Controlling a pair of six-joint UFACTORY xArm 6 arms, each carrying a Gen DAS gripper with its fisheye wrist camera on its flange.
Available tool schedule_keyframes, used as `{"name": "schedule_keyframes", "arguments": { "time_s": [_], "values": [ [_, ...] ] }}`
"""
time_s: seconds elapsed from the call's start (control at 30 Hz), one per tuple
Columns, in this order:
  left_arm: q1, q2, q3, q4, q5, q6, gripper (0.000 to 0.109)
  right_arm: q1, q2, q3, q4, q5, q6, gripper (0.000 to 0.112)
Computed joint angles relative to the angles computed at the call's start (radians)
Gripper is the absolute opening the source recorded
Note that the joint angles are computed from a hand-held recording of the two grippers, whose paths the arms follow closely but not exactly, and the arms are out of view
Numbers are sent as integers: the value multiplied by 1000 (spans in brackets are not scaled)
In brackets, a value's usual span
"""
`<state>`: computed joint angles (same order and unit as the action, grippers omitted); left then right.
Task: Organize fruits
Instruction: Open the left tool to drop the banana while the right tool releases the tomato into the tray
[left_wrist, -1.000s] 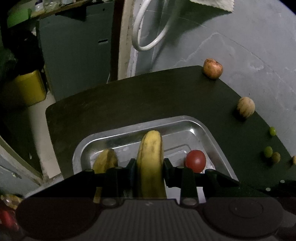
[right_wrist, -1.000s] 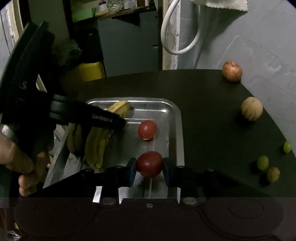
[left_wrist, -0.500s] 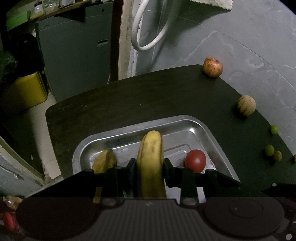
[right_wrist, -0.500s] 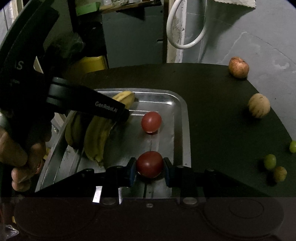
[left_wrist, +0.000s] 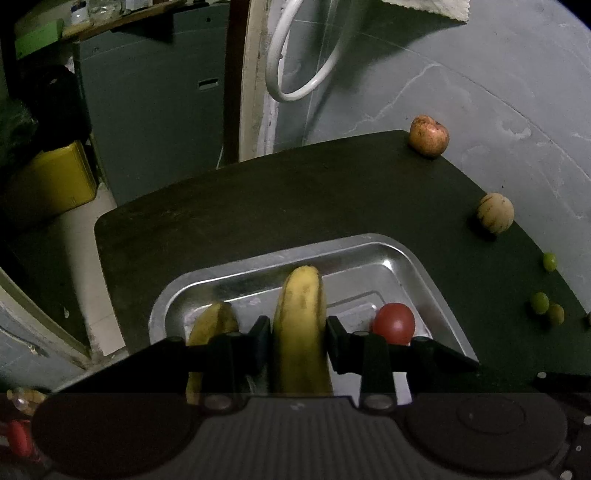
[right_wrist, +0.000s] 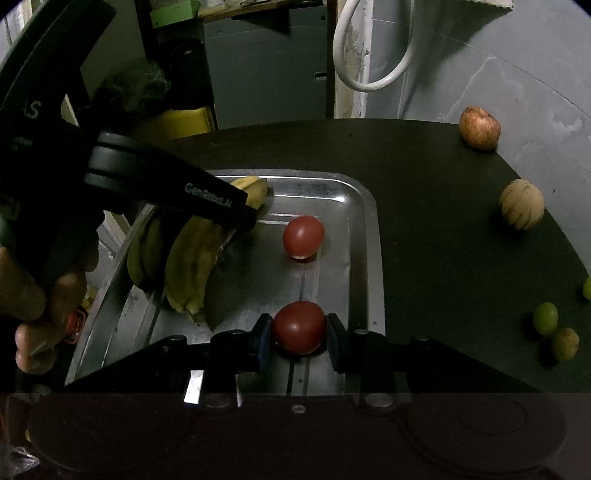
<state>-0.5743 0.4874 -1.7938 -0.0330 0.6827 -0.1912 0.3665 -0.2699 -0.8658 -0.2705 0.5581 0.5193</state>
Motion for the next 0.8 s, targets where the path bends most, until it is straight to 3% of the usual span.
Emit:
{"name": "schedule_keyframes", "arguments": {
  "time_s": [0.27,0.53,0.63,0.7,0.8],
  "values": [
    [3,-9,3,-2,-7,-2,46,-1,-10,7,-5,-8,12,37],
    [2,-23,2,2,-17,-19,57,5,-39,11,-38,-13,54,48],
    [3,-41,13,-9,-26,-16,67,7,-62,17,-45,-11,65,57],
    [3,-56,24,-17,-37,-13,81,8,-81,20,-56,-7,78,69],
    [1,-78,41,-19,-56,-16,88,7,-113,26,-79,-4,106,81]
  ]
}}
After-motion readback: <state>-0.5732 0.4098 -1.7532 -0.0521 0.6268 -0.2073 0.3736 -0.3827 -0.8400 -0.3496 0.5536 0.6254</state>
